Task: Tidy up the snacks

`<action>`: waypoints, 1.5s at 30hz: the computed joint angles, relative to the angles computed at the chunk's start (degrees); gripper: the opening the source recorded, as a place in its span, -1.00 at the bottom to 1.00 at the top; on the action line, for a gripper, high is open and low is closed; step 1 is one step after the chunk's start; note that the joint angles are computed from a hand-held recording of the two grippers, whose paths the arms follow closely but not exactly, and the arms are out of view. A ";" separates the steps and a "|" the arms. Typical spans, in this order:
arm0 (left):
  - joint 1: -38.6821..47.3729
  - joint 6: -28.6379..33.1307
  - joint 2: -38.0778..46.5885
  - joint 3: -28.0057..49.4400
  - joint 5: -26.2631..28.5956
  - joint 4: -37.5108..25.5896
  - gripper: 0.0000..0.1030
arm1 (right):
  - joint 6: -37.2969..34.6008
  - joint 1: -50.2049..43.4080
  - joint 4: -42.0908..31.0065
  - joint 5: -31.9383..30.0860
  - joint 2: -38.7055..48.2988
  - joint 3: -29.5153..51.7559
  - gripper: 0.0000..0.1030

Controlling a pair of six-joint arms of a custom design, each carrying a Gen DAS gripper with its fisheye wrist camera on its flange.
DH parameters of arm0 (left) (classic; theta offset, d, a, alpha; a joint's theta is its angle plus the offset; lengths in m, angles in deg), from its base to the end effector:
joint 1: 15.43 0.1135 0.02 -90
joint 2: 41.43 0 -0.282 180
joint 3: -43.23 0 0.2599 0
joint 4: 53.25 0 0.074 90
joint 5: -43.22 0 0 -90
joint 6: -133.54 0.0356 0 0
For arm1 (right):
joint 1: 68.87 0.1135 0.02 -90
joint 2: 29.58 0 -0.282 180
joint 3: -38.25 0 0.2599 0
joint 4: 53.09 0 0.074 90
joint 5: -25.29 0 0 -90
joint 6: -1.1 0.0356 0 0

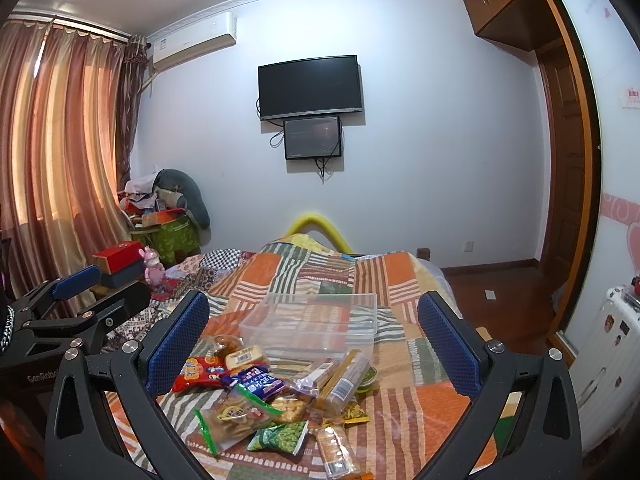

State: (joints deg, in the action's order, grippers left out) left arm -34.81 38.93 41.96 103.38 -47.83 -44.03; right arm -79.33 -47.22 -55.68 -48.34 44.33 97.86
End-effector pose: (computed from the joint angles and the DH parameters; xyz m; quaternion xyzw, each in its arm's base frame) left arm 0.3140 -0.1098 0.2645 0.0957 0.7823 -0.1209 0.6036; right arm 0.2799 0.1003 0.2888 0.0007 0.7996 0.0485 0.5986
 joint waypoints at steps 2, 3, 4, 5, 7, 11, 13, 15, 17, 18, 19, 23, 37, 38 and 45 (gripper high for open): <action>-0.01 0.03 0.02 0.01 -0.04 0.02 1.00 | 0.04 0.02 0.04 0.00 -0.02 -0.02 1.00; 0.01 0.03 0.01 0.00 -0.01 0.03 1.00 | 0.06 0.04 0.07 -0.03 -0.02 -0.05 1.00; 0.01 0.03 0.01 0.00 -0.01 0.03 1.00 | 0.09 0.16 0.06 0.13 -0.01 -0.03 1.00; 0.05 0.03 -0.02 0.03 0.06 -0.04 1.00 | 0.10 0.22 0.11 0.19 -0.03 -0.05 1.00; 0.05 0.06 0.00 0.04 0.13 -0.03 1.00 | 0.10 0.15 -0.04 0.11 -0.04 0.04 1.00; -0.07 0.24 0.05 -0.21 -0.04 0.44 1.00 | 0.15 0.22 0.05 0.13 -0.09 -0.03 1.00; -0.13 0.30 0.03 -0.29 -0.09 0.56 1.00 | 0.13 0.26 -0.04 0.17 -0.11 0.06 1.00; -0.18 0.31 0.00 -0.33 -0.16 0.60 1.00 | 0.17 0.17 -0.12 0.07 -0.11 0.08 1.00; -0.15 0.30 -0.01 -0.29 -0.09 0.53 1.00 | 0.18 0.17 -0.09 0.05 -0.12 0.05 1.00; -0.17 0.27 0.00 -0.26 -0.11 0.50 1.00 | 0.25 0.25 -0.11 0.10 -0.12 0.06 1.00; -0.18 0.28 0.02 -0.24 -0.11 0.50 1.00 | 0.23 0.26 -0.13 0.11 -0.10 0.10 1.00; -0.29 0.39 0.03 -0.20 -0.32 0.51 1.00 | 0.27 0.33 -0.11 0.13 -0.09 0.08 1.00; -0.43 0.60 -0.38 0.03 -0.62 0.08 1.00 | 1.20 -0.29 -0.06 -1.24 0.50 0.14 1.00; -0.43 0.62 -0.34 0.05 -0.71 0.10 1.00 | 1.25 -0.51 0.00 -1.51 0.50 0.03 1.00; 1.12 0.76 1.30 2.01 2.06 -2.23 0.80 | 1.05 -1.94 -0.58 -3.58 0.49 -0.06 0.97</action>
